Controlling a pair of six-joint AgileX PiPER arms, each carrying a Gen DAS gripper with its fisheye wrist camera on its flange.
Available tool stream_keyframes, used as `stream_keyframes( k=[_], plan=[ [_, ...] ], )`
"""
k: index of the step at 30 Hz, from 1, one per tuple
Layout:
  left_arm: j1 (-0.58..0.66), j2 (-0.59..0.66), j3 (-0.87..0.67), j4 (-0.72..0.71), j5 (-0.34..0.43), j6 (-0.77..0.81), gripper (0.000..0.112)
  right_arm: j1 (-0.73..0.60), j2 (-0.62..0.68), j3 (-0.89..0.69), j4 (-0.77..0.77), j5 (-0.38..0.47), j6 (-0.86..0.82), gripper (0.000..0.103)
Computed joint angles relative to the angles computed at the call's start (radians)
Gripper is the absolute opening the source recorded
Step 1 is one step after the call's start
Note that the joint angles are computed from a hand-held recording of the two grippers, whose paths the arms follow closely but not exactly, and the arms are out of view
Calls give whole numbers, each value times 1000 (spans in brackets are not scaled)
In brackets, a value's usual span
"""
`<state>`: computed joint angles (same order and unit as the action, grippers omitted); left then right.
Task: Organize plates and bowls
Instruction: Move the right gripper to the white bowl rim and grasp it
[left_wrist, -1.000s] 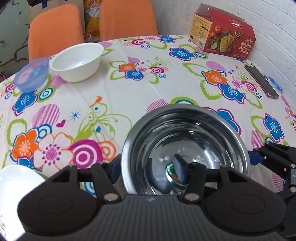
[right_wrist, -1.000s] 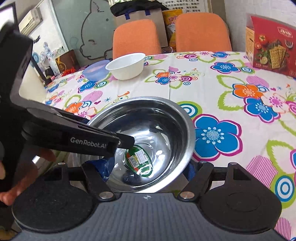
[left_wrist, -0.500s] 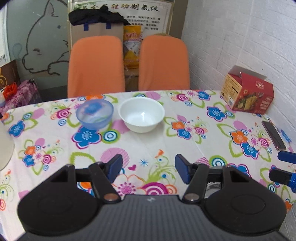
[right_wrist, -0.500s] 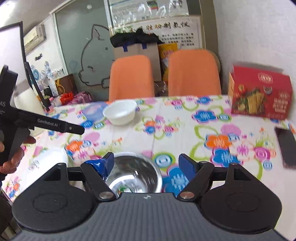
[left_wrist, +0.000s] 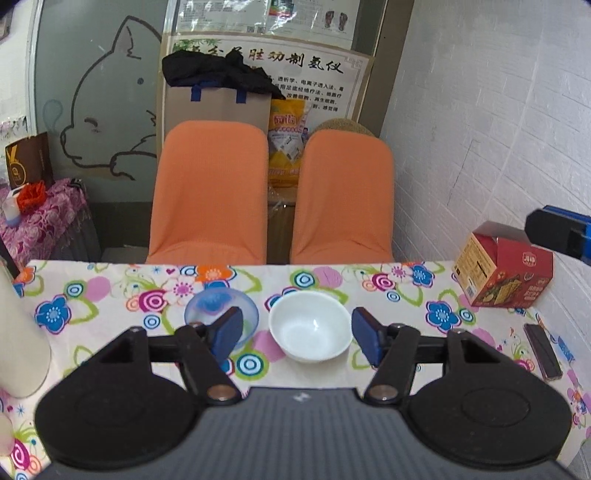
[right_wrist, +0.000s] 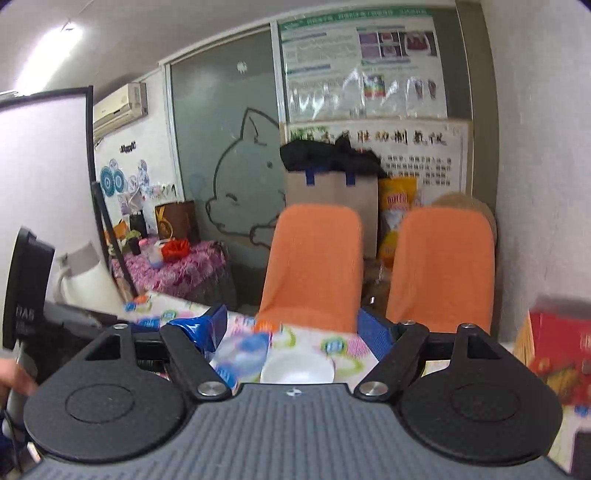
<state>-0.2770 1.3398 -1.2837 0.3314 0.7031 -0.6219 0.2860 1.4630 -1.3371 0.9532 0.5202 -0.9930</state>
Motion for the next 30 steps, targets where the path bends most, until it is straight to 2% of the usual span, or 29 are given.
stream_keyframes(
  k=[3,5,7,13,15,19,22,24,26,30],
  plan=[
    [72,65,8,-147,-64,104,64,47,103,-48,-80,-69,38,65],
    [123,141,19,-294,-93,209,64,47,194,-77,-92,-40,47,65],
    [159,221,16,-396,-107,278,64,53,294,-126,-180,0,133,65],
    [222,395,-34,-587,-121,373,64,68,522,-279,-363,48,325,65],
    [221,415,-49,-563,-121,357,64,61,549,-295,-364,60,324,65],
    [224,398,-70,-520,-117,381,64,30,551,-267,-287,91,197,65],
    [192,425,-165,-375,-102,375,64,17,543,-218,-192,112,66,65],
    [178,477,-255,-325,-70,381,64,27,557,-224,-199,137,45,65],
    [186,571,-386,-361,2,446,64,48,569,-227,-236,128,44,65],
    [165,699,-569,-290,96,459,64,65,612,-281,-290,124,58,65]
  ],
)
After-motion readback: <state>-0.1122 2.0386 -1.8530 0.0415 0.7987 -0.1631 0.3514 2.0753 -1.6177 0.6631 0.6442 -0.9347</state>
